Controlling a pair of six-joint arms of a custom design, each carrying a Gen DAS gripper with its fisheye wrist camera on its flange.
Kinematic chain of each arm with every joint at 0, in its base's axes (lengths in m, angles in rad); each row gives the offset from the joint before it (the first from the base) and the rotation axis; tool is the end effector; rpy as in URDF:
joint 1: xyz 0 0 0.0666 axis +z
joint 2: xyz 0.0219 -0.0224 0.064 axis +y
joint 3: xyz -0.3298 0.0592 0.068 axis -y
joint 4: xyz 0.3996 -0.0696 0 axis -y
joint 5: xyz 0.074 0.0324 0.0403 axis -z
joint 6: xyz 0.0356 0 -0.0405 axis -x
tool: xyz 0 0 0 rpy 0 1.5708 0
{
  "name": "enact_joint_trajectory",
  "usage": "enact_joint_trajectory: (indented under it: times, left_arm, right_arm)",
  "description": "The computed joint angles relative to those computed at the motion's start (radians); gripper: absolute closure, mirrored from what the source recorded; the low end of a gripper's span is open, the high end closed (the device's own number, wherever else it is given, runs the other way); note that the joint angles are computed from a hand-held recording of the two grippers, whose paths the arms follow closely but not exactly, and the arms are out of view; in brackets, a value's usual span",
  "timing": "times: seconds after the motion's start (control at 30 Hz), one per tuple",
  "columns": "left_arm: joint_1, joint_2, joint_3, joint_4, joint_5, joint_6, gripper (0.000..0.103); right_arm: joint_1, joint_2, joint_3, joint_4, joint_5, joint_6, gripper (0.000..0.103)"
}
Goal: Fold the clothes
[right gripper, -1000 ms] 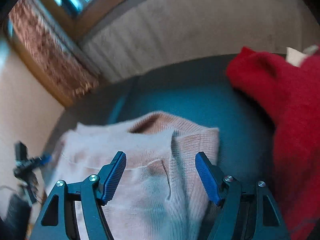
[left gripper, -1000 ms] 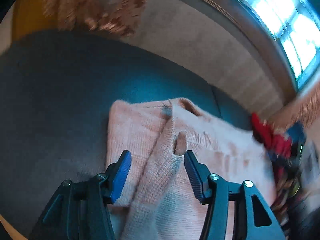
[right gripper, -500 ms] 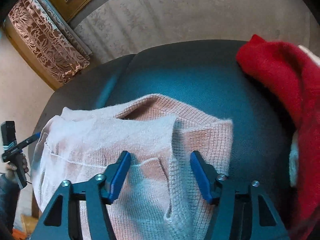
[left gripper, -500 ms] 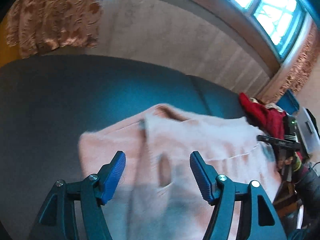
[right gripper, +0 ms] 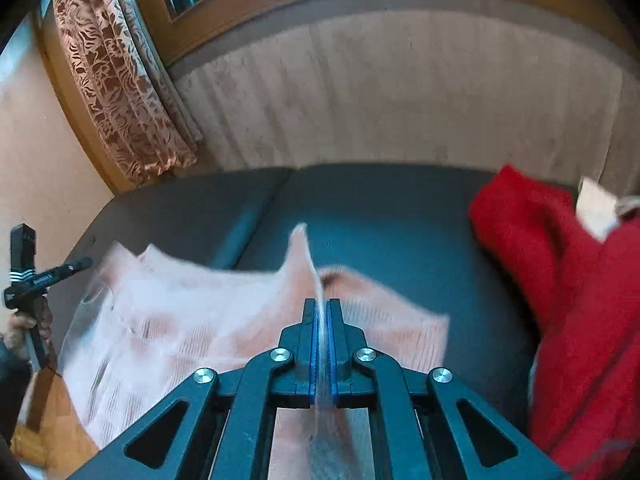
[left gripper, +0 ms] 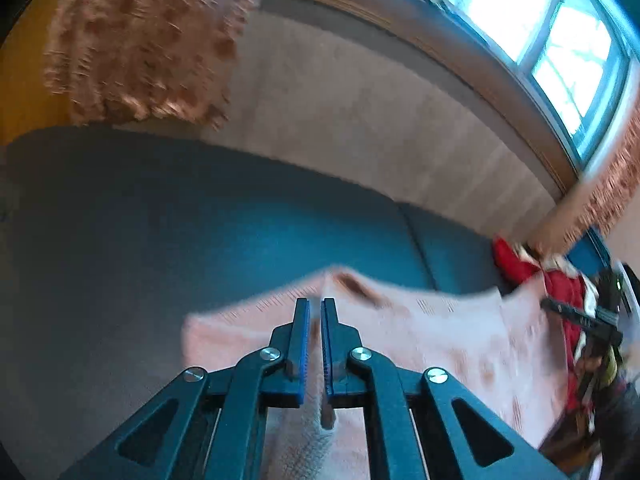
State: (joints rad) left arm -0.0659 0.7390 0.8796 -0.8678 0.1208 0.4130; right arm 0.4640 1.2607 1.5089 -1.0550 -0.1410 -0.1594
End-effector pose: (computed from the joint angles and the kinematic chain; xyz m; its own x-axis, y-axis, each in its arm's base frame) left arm 0.3002 -0.0245 0.3862 -0.6699 -0.3551 -0.6521 -0.1241 0.9194 -0.3732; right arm 0.3993 0.2050 0.4846 -0.7217 -0.1854 -0.6669 -0.4208 0.8825 0.2100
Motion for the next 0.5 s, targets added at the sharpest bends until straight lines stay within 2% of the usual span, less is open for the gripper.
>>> enact_joint_trajectory:
  times: [0.1, 0.13, 0.2, 0.27, 0.3, 0.33, 0.37, 0.4, 0.43, 0.5]
  left_arm:
    - [0.011, 0.025, 0.000, -0.018, -0.047, 0.007, 0.100]
    - [0.023, 0.029, -0.007, -0.023, -0.019, 0.019, 0.100]
    - [0.041, 0.021, -0.025, -0.025, 0.045, 0.022, 0.092]
    - [0.039, -0.006, -0.041, -0.018, 0.084, -0.015, 0.064]
    - [0.038, -0.020, -0.048, -0.014, 0.104, -0.033, 0.057]
    - [0.044, -0.027, -0.050, -0.013, 0.132, -0.050, 0.044]
    - [0.058, -0.026, -0.047, -0.017, 0.176, -0.059, 0.037]
    - [0.063, -0.022, -0.043, -0.019, 0.201, -0.062, 0.035]
    - [0.064, -0.019, -0.037, -0.021, 0.214, -0.068, 0.032]
    - [0.057, 0.004, -0.017, -0.038, 0.215, -0.099, 0.030]
  right_arm:
    - [-0.012, 0.036, 0.002, 0.008, 0.019, -0.039, 0.100]
    - [-0.017, 0.047, -0.006, 0.010, 0.029, -0.056, 0.100]
    - [-0.029, 0.061, -0.033, 0.012, 0.029, -0.105, 0.100]
    - [-0.046, 0.048, -0.073, 0.024, -0.024, -0.154, 0.100]
    - [-0.054, 0.036, -0.091, 0.036, -0.052, -0.160, 0.099]
    - [-0.062, 0.024, -0.108, 0.047, -0.081, -0.165, 0.097]
    - [-0.071, 0.018, -0.119, 0.057, -0.117, -0.176, 0.097]
    - [-0.079, 0.012, -0.130, 0.067, -0.154, -0.188, 0.091]
    - [-0.086, 0.012, -0.135, 0.073, -0.176, -0.206, 0.079]
    - [-0.100, 0.005, -0.154, 0.098, -0.217, -0.239, 0.067]
